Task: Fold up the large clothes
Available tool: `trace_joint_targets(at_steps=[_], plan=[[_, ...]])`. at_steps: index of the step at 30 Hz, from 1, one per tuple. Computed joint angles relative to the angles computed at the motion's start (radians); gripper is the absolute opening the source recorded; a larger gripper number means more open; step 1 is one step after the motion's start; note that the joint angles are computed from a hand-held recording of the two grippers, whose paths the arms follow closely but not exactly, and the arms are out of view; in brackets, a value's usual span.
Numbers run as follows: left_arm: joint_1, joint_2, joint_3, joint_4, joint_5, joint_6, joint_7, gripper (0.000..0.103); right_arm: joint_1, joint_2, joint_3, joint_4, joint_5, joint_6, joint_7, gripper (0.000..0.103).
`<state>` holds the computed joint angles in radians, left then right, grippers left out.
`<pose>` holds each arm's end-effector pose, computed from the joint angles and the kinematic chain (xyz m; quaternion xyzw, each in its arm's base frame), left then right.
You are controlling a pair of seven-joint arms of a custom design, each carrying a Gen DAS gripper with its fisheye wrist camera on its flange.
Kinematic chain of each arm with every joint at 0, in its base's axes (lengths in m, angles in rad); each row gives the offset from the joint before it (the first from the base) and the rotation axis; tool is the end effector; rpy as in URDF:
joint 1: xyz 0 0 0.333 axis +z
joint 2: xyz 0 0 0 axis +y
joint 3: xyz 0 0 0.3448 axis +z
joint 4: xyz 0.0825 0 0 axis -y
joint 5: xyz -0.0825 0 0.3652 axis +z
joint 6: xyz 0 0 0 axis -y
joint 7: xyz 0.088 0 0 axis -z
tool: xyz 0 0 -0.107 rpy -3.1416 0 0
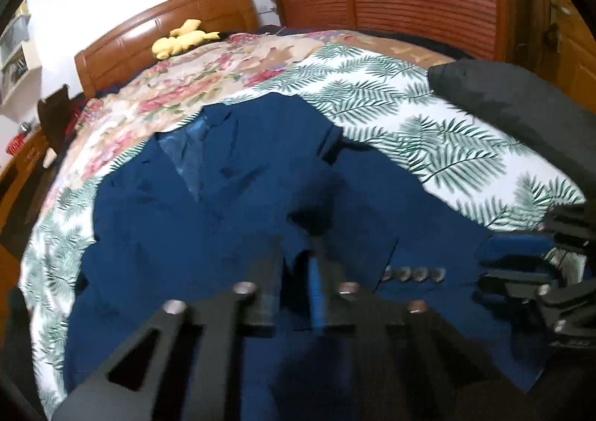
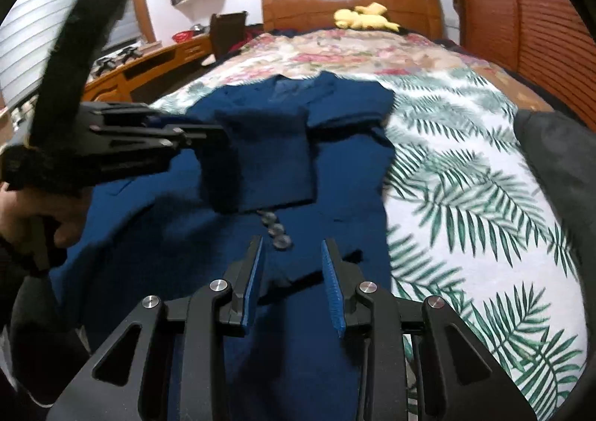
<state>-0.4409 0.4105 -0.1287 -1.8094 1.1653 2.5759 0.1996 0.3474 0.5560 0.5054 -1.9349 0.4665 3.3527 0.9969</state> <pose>0.5590 -0.3649 0.3862 -0.6235 0.6796 -0.2197 0.3178 0.5113 0.4323 0.3568 -0.8234 0.3662 -0.1195 0.4168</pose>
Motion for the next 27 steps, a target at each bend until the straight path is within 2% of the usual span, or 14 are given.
trace_joint_targets(at_steps=[2, 4, 10, 14, 15, 16, 18, 23, 27], plan=[[-0.020, -0.030, 0.013, -0.019, 0.032, -0.057, -0.043, 0.004, -0.020, -0.001, 0.031, -0.007, -0.015, 0.016, -0.006, 0.030], [-0.017, -0.066, 0.013, -0.051, 0.068, -0.079, -0.093, 0.003, -0.048, 0.006, 0.066, -0.013, -0.037, 0.036, -0.003, 0.030], [0.050, -0.186, -0.010, -0.186, 0.118, -0.118, -0.199, 0.003, 0.015, 0.001, -0.018, 0.014, -0.019, 0.019, 0.039, 0.030], [0.113, -0.238, -0.025, -0.277, 0.112, -0.085, -0.251, 0.004, 0.039, -0.001, -0.046, 0.028, -0.005, 0.026, 0.049, 0.030], [0.127, -0.242, -0.029, -0.289, 0.109, -0.063, -0.263, 0.004, 0.046, -0.001, -0.052, 0.033, -0.005, 0.026, 0.050, 0.030], [0.149, -0.254, -0.028, -0.315, 0.107, -0.003, -0.282, 0.006, 0.048, 0.000, -0.052, 0.036, -0.006, 0.029, 0.049, 0.030], [0.166, -0.261, -0.034, -0.337, 0.105, 0.029, -0.295, 0.007, 0.073, 0.004, -0.071, 0.050, -0.004, 0.034, 0.049, 0.030], [0.159, -0.292, -0.056, -0.384, 0.168, -0.017, -0.339, 0.013, 0.170, 0.020, -0.153, 0.116, 0.018, -0.001, 0.037, 0.030], [0.166, -0.322, -0.070, -0.416, 0.231, 0.040, -0.393, 0.026, 0.231, 0.041, -0.200, 0.166, 0.039, -0.022, 0.023, 0.030]])
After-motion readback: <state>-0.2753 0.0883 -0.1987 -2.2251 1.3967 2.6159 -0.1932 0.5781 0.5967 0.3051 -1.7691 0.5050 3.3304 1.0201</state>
